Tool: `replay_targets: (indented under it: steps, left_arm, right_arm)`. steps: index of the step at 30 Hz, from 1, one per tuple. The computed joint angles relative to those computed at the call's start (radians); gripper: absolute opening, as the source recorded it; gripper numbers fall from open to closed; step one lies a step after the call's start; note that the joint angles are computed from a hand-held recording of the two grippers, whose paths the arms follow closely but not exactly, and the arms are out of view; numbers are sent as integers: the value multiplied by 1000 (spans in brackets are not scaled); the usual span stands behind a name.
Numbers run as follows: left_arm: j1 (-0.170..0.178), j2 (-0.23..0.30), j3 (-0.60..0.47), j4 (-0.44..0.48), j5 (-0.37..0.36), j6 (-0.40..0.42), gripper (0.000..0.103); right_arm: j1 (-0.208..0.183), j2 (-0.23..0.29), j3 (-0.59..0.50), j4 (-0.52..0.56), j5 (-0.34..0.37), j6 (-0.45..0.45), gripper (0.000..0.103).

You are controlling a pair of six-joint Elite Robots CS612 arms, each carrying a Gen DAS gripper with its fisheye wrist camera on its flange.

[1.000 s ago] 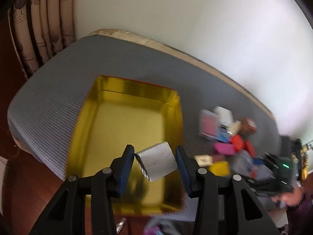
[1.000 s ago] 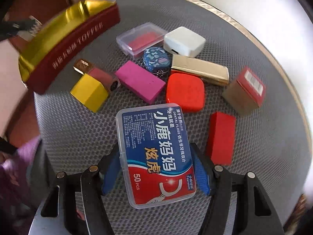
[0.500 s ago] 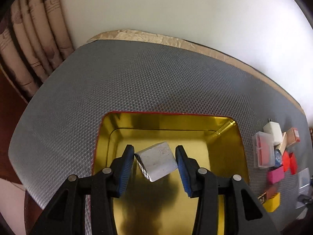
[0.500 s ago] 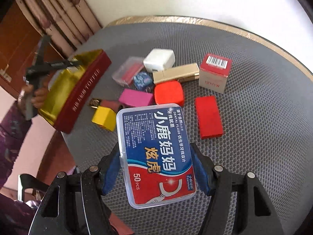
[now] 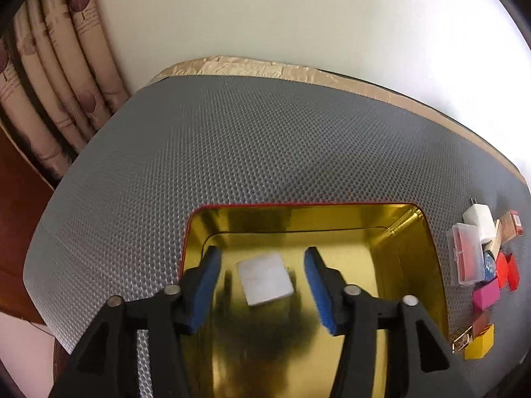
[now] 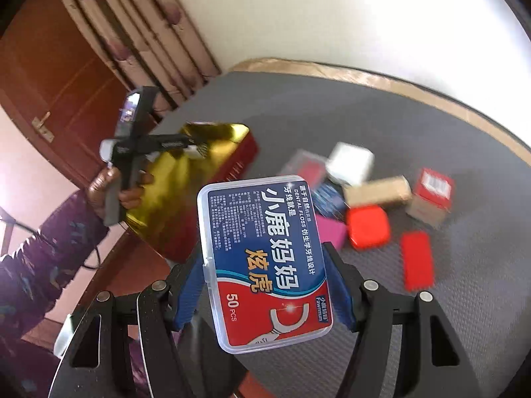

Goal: Organize rigid objects
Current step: 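Lower the white cube into the gold tin and open the left gripper, then carry the toothpick box into the tin and release it with the right gripper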

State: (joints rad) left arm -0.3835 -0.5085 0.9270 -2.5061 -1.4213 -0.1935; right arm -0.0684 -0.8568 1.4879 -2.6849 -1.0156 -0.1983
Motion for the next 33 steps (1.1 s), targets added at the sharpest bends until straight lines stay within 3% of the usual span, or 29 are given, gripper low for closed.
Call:
replay_targets:
  steps: [2,4,8,11,15,17,18,22,28,33]
  left_arm:
    - [3,4,-14,20,-11,10,55]
    - [15,-9,-1,16,-84,-18,55]
    - [21,-90,142,-159,-126,-113,55]
    - [6,-183,294,-245,-51,-233,56]
    - [-16,-281,465,-267,20,-346,62]
    - [-27,-317,551,-338,42,-375,67]
    - [-33,-331,586,-351,55,-391,75]
    - [-37,-363,641,-308,40,-419,78]
    - [-53,-374,691,-378,50,-405,78]
    - [-39,-357,671,-387,-31,-354,78]
  right_arm:
    - [13,15,-26,-4,9,7,64]
    - [25,19,-40,-6,18,7,64]
    - [44,40,-91,25,39,5,64]
    - [65,72,-164,77,57,-7,64]
    - [97,138,-287,165,83,-21,64]
    - [111,171,-341,199,79,-20,64]
    - [120,190,-372,215,71,-16,64]
    - [151,265,-490,293,17,4,64]
    - [182,334,-591,348,-93,89,64]
    - [201,365,-632,361,-185,169,64]
